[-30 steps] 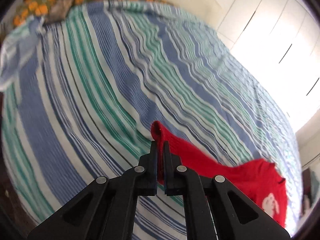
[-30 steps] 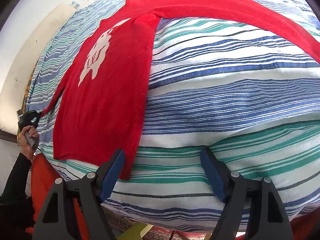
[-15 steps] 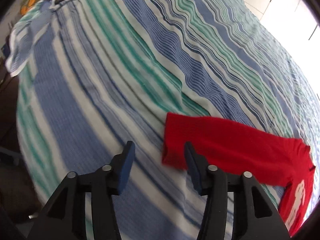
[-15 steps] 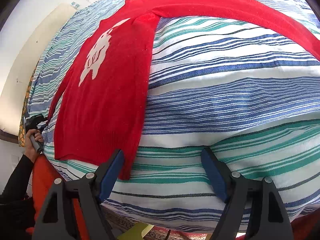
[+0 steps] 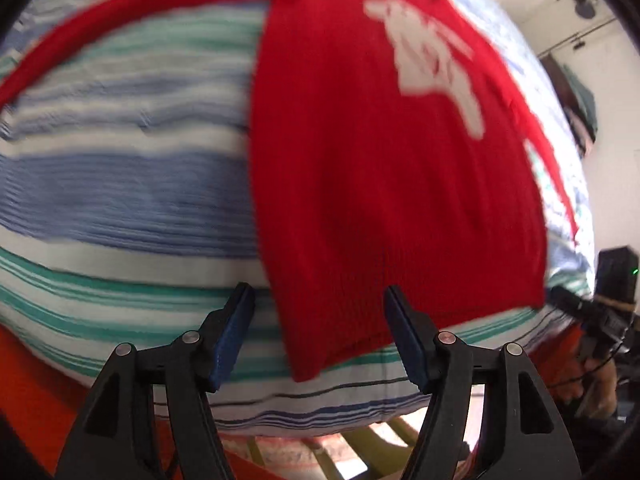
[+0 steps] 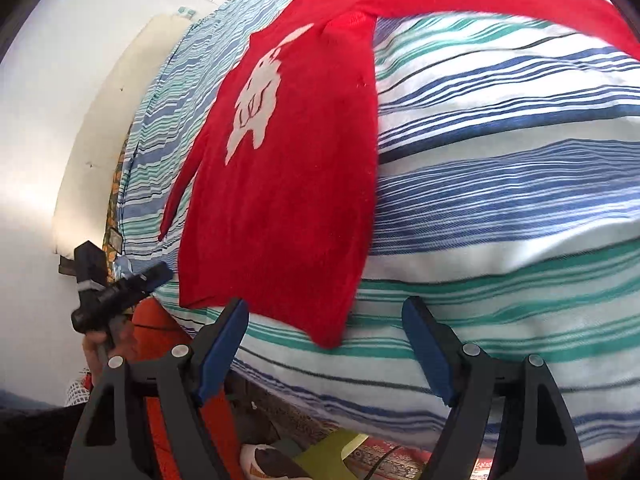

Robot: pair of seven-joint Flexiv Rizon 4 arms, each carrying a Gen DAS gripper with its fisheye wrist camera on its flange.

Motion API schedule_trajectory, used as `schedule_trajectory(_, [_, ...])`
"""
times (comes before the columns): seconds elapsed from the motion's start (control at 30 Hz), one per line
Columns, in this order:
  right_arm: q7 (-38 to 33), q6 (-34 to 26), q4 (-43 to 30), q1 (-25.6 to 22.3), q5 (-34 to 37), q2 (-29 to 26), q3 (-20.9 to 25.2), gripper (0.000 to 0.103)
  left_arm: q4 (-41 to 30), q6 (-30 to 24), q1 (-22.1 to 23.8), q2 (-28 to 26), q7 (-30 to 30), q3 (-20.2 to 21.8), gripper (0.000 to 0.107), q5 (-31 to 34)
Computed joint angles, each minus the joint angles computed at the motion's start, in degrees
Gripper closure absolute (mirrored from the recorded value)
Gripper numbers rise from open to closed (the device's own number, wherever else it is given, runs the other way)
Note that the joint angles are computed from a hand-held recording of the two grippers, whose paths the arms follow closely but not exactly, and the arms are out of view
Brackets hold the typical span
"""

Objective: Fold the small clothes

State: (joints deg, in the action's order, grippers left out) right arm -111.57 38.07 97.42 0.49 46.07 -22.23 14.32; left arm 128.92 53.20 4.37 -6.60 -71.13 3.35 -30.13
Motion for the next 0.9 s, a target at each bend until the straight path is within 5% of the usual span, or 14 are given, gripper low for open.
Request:
schedule_trajectory(0.07, [-1.6, -0.8, -1.0, 0.6, -1.1, -0.9, 0.3, 0.066, 0.1, 2.9, -0.4, -1.1, -1.9, -0.5, 0.041, 2.1])
schedule_trajectory(0.1, [-0.8, -0.6, -1.1, 1.7, -3.2, -1.3, 0.0, 0.097, 1.5, 3.5, -1.1, 0.3, -2.3, -0.2, 0.079, 1.8])
schedule_trajectory(0.13, [1.1, 0.5, -0.6, 2.8, -5.2, -1.2, -0.6, 0.098, 2.0, 2.4, -0.6, 0.8, 0.1, -0.7, 0.103, -2.2])
schedule_trajectory(0.3, [2.9, 2.2, 2.7, 2.2, -7.2, 2.0, -0.7, 0.099, 5.9, 2.1, -0.9, 4.1, 0.7, 0.4, 0.104, -6.2])
schedule_trajectory(0.63, [6.5, 1.7, 2.6, 3.0, -10.9, 0.3, -1.4, 0.100, 1.5, 2.5, -1.8, 0.4, -7.6, 0.0, 0.103, 6.4])
schedule_trajectory(0.9, [6.6, 5.0, 4.8, 3.9, -13.6, 1.3, -0.7, 0.100, 1.0, 3.6, -1.7, -0.7, -8.0, -0.7, 0.103, 5.4])
